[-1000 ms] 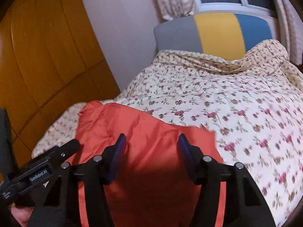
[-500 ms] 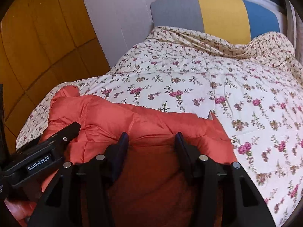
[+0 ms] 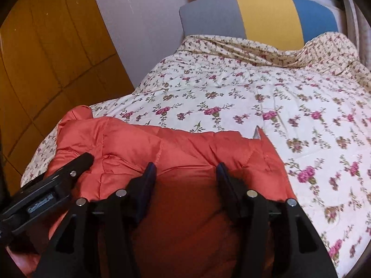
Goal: Fold large clothes
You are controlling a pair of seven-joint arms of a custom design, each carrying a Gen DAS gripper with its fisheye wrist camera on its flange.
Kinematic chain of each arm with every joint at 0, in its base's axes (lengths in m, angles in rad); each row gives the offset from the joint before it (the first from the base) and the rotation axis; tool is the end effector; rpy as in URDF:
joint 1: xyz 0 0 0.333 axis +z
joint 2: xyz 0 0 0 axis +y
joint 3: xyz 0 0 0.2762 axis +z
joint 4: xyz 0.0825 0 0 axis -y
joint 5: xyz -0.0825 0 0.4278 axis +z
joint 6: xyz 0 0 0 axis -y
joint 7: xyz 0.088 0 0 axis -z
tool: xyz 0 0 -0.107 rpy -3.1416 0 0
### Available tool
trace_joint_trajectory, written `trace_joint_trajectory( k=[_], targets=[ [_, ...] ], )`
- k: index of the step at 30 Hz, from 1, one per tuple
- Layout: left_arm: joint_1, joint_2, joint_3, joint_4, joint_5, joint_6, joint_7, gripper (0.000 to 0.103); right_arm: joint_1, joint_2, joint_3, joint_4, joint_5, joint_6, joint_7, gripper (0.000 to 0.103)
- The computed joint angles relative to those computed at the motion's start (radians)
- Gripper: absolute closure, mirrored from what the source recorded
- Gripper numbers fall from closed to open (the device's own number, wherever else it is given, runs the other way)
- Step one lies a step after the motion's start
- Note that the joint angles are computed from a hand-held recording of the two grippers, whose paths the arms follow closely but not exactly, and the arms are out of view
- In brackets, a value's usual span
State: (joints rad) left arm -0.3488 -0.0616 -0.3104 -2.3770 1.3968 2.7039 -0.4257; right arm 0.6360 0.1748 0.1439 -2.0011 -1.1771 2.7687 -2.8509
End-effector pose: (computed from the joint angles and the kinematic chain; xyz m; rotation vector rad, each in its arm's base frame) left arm 0.4055 -0.3558 0.2957 -1.8510 1.6385 -0.8699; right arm 0.4326 0.4809 0.3559 -1.5593 1.7114 -0.4112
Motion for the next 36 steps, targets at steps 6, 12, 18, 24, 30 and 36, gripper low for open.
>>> trace_joint_trajectory(
  k=[6,12,18,24,30,36],
  targets=[
    [-0.030,-0.129,-0.052,-0.115,0.040,-0.036,-0.073,0.003,0.030,-0.100,0.048,-0.083,-0.032,-0.133,0.027,0.036],
    [-0.062,-0.250,-0.092,-0.222,-0.004,-0.018,-0.074,0.003,0.040,-0.225,0.115,-0.192,-0.037,-0.219,0.085,0.034],
    [-0.125,-0.391,-0.142,-0.326,-0.167,-0.075,0.044,0.003,0.036,-0.361,0.173,-0.297,0.043,-0.225,0.086,0.023],
    [-0.214,-0.562,-0.164,-0.448,-0.368,-0.104,0.125,0.003,0.057,-0.479,0.240,-0.353,0.116,-0.286,0.044,0.005],
    [-0.323,-0.735,-0.211,-0.544,-0.489,-0.162,0.142,0.003,0.093,-0.557,0.294,-0.380,0.216,-0.379,-0.001,0.002],
    [-0.447,-0.833,-0.241,-0.583,-0.581,-0.310,0.176,0.003,0.135,-0.617,0.336,-0.402,0.285,-0.469,0.020,0.002]
  ],
)
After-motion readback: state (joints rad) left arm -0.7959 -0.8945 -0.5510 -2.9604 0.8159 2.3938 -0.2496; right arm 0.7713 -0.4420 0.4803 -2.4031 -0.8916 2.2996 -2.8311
